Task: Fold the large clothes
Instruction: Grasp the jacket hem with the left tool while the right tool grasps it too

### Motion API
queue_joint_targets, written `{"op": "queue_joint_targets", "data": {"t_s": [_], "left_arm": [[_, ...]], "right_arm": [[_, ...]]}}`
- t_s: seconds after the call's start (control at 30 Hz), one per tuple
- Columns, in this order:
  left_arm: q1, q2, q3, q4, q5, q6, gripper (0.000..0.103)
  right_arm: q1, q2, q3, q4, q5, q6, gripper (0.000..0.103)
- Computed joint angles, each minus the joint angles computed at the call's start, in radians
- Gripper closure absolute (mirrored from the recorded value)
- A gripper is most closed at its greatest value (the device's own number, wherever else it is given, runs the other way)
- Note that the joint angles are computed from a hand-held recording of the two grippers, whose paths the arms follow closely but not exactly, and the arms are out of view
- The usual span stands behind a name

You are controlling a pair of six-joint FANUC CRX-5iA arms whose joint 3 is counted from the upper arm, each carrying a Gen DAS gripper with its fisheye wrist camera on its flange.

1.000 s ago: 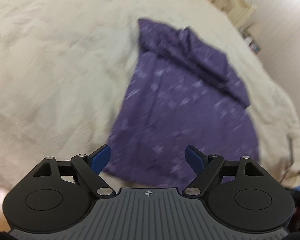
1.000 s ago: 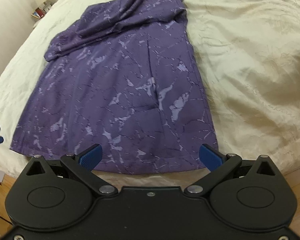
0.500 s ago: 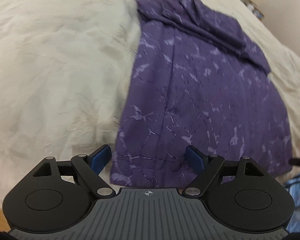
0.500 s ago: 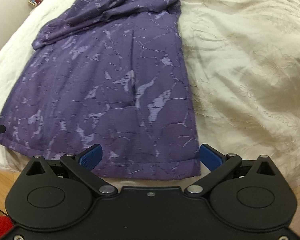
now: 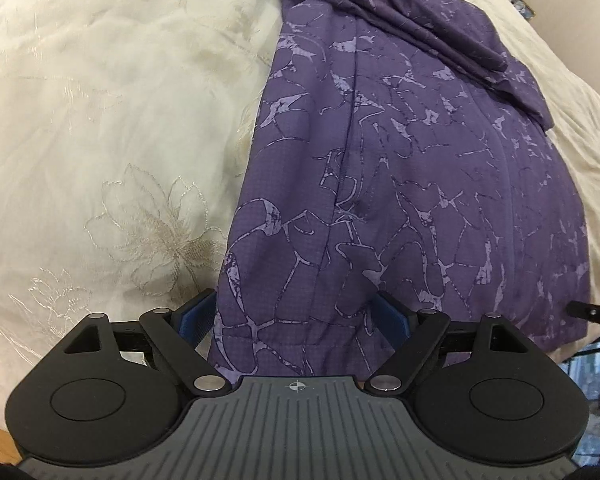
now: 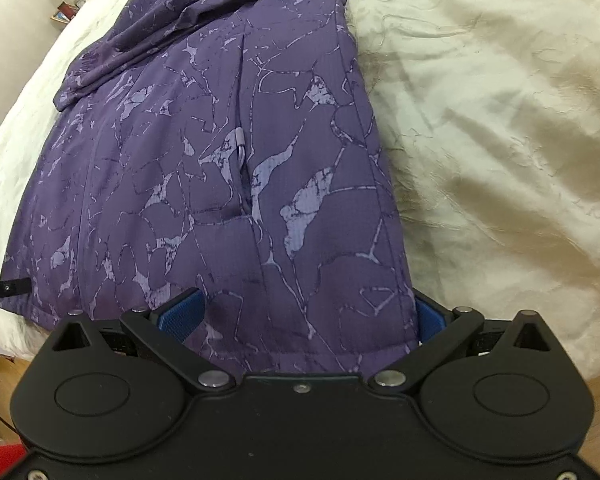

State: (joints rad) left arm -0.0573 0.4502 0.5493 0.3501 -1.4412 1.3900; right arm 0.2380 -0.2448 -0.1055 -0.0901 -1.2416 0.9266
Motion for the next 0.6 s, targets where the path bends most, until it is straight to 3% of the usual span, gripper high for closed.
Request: {"op": "queue_joint_targets", "data": {"t_s": [0.07, 0.1, 0.13, 0.17, 0.23, 0.3, 0.6], "left_arm": [[-0.001, 0.009, 0.017, -0.003, -0.008, 0.009, 0.026], [0.001, 0.005, 0.013, -0.001, -0.004, 0.006, 0.037], [0.005, -0.005, 0.001, 0.004, 0.007, 0.004, 0.051], [0.006, -0.01, -0.001, 0.002, 0.01, 0.012, 0.058], [0.019, -0.026, -0.021, 0.019, 0.022, 0.029, 0.08], [0.04, -0.037, -0.056, 0.082, 0.039, 0.044, 0.096], [0.078, -0.046, -0.044, 0.312, 0.113, 0.082, 0.098]], "right_arm": [[-0.01, 0.017, 0.019, -0.012, -0.019, -0.009, 0.0], [-0.013, 0.023, 0.028, -0.013, -0.028, -0.02, 0.004], [-0.009, 0.031, 0.037, 0.002, -0.044, -0.045, 0.016], [-0.003, 0.041, 0.048, 0.018, -0.063, -0.066, 0.023], [-0.023, 0.052, 0.078, -0.014, -0.087, -0.045, 0.057], [-0.048, 0.068, 0.119, -0.065, -0.119, 0.0, 0.083], [-0.151, 0.06, 0.275, -0.218, -0.113, 0.115, 0.089]]}}
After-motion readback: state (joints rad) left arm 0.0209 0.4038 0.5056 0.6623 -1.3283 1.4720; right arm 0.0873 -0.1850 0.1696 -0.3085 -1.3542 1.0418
